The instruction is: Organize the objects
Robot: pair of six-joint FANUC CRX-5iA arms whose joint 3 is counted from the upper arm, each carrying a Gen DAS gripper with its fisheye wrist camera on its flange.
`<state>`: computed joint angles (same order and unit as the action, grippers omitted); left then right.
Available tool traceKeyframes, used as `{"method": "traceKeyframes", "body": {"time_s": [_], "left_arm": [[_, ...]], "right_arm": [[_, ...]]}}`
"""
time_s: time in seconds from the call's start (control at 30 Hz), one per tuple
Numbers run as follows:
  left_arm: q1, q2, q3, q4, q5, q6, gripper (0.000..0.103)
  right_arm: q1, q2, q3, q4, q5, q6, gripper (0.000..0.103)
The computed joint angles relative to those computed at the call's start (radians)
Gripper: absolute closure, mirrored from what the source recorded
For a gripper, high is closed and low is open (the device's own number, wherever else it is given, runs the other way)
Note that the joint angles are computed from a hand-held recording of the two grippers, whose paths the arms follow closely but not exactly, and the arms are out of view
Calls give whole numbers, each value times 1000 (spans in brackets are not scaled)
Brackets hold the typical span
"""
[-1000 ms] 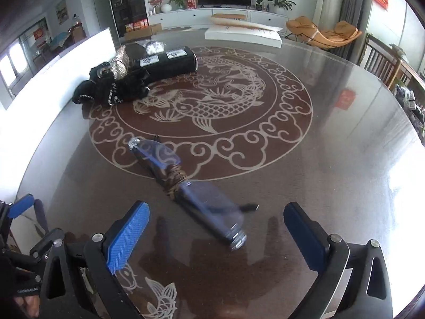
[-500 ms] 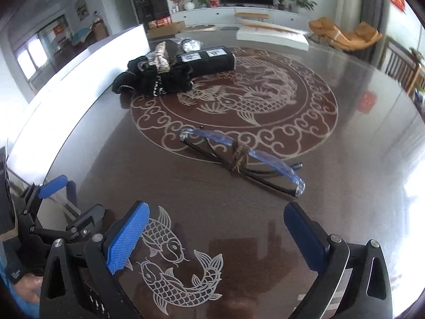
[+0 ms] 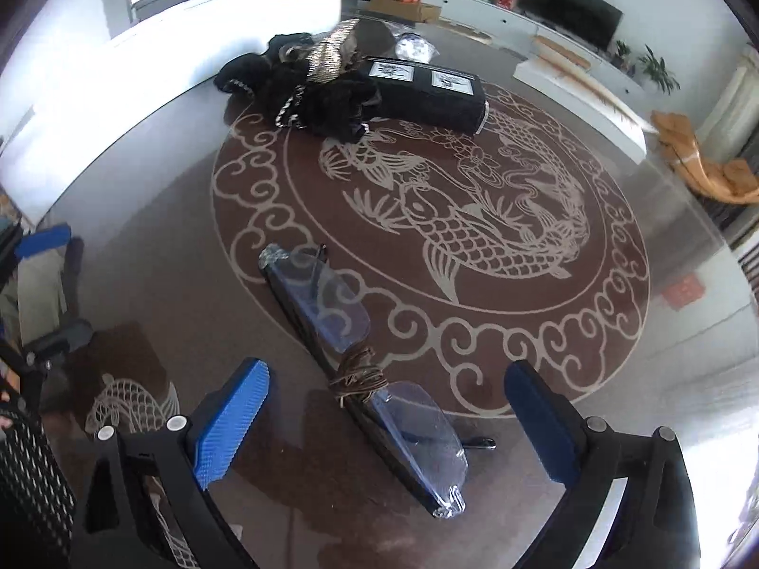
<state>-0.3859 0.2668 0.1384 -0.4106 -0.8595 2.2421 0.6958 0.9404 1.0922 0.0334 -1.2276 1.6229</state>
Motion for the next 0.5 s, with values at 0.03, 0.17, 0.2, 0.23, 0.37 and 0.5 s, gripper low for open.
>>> {"method": "traceKeyframes", "body": {"time_s": [0.03,0.17,0.2,0.23,0.37,0.5], "left_arm": [[-1,0,0,-1,0,2,0],[-2,-1,-2,-4,2,5,0],[-2,-1,-2,-4,2,5,0],[-2,-1,-2,-4,2,5,0],[-2,-1,-2,-4,2,5,0],[-2,-1,-2,-4,2,5,0]], "right_arm": [[-3,-10,-20,-7,25,-32,22],[6,-41,-116,80,142,-211,40],[7,-43,-129,102,159,-254,41],[8,-46,-144,123,176,-296,41],[12,-75,-229,203,253,-421,40],[15,-100,-294,244,299,-488,28]]}}
